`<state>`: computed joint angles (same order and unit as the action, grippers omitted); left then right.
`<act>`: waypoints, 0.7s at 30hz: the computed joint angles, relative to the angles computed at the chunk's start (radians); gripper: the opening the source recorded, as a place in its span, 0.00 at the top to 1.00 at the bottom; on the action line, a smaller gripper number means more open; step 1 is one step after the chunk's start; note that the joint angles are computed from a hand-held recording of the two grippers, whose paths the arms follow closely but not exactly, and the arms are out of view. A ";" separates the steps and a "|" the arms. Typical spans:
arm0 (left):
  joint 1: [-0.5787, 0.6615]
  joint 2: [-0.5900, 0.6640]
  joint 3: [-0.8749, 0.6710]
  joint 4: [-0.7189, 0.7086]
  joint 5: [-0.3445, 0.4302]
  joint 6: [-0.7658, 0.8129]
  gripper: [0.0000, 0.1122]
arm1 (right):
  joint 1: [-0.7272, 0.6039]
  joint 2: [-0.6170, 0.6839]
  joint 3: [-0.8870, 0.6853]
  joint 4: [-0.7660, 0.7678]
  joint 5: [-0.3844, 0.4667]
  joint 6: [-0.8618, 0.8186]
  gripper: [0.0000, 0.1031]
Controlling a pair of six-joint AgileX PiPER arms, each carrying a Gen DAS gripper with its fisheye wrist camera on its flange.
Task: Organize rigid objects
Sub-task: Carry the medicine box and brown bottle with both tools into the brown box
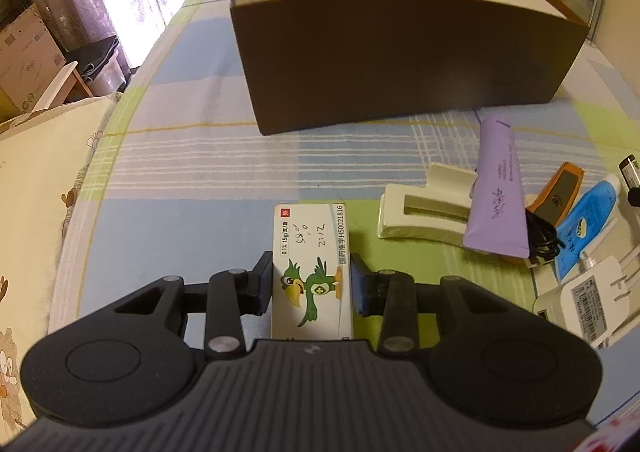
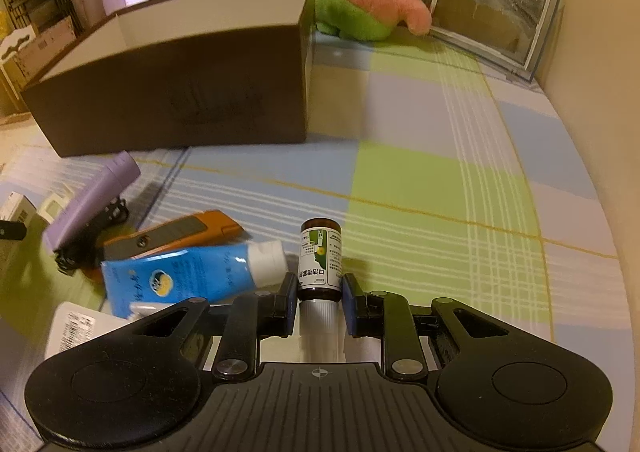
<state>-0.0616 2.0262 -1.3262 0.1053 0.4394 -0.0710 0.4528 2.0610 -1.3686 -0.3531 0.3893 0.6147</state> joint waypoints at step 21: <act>-0.033 -0.067 -0.214 -0.115 0.109 0.074 0.70 | 0.049 0.099 -0.425 0.404 0.111 -0.390 0.81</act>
<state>-0.0946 1.9591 -1.5407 -0.0101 0.5485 0.0028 0.5022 2.1602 -1.7941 0.0506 0.5002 0.2243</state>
